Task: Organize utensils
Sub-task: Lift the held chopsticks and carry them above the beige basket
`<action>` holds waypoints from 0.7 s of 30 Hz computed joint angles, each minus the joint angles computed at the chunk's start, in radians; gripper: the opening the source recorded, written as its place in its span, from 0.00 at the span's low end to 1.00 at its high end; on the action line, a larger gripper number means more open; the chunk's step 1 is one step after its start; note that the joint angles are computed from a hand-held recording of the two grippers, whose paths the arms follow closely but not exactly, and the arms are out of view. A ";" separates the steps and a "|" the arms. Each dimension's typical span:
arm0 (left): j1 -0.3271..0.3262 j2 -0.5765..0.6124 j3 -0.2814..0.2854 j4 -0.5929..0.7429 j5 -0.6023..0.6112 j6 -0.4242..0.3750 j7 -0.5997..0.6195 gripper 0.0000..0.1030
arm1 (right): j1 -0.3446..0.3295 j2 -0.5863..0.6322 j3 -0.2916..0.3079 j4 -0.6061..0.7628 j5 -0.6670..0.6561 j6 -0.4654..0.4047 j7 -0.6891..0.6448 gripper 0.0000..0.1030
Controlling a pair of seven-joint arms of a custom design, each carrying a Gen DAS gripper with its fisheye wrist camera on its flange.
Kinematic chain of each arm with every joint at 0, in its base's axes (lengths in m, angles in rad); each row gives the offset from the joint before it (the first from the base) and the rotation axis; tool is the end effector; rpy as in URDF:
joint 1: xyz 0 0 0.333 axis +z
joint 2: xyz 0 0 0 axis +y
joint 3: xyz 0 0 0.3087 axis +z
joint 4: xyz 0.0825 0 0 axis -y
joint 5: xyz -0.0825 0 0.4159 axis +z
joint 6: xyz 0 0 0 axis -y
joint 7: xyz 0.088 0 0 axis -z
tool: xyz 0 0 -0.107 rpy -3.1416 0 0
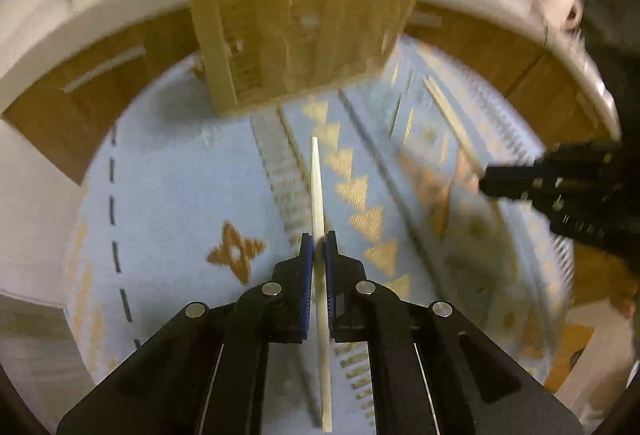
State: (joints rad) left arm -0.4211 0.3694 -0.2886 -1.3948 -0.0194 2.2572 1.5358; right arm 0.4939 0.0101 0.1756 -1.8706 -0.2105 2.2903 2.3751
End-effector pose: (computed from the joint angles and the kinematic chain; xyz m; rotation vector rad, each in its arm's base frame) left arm 0.5822 -0.4534 0.5488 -1.3463 2.6189 -0.7687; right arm 0.4974 0.3872 0.5300 -1.9015 1.9576 -0.2807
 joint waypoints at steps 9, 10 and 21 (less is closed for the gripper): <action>0.035 -0.118 -0.024 -0.103 -0.131 0.430 0.014 0.04 | -0.043 -0.092 0.030 -0.020 -0.270 0.277 0.180 0.10; 0.026 -0.119 -0.010 -0.095 -0.098 0.457 -0.013 0.04 | -0.051 -0.086 0.030 -0.001 -0.311 0.304 0.209 0.10; -0.103 0.080 0.159 0.204 0.260 0.632 -0.374 0.04 | -0.006 0.074 -0.040 0.288 -0.928 0.176 0.563 0.10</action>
State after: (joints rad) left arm -0.5241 0.4499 -0.1298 -1.1904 0.2408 2.8890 1.1613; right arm 0.4882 0.0841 0.1353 -1.5826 -1.1381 2.4664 2.9386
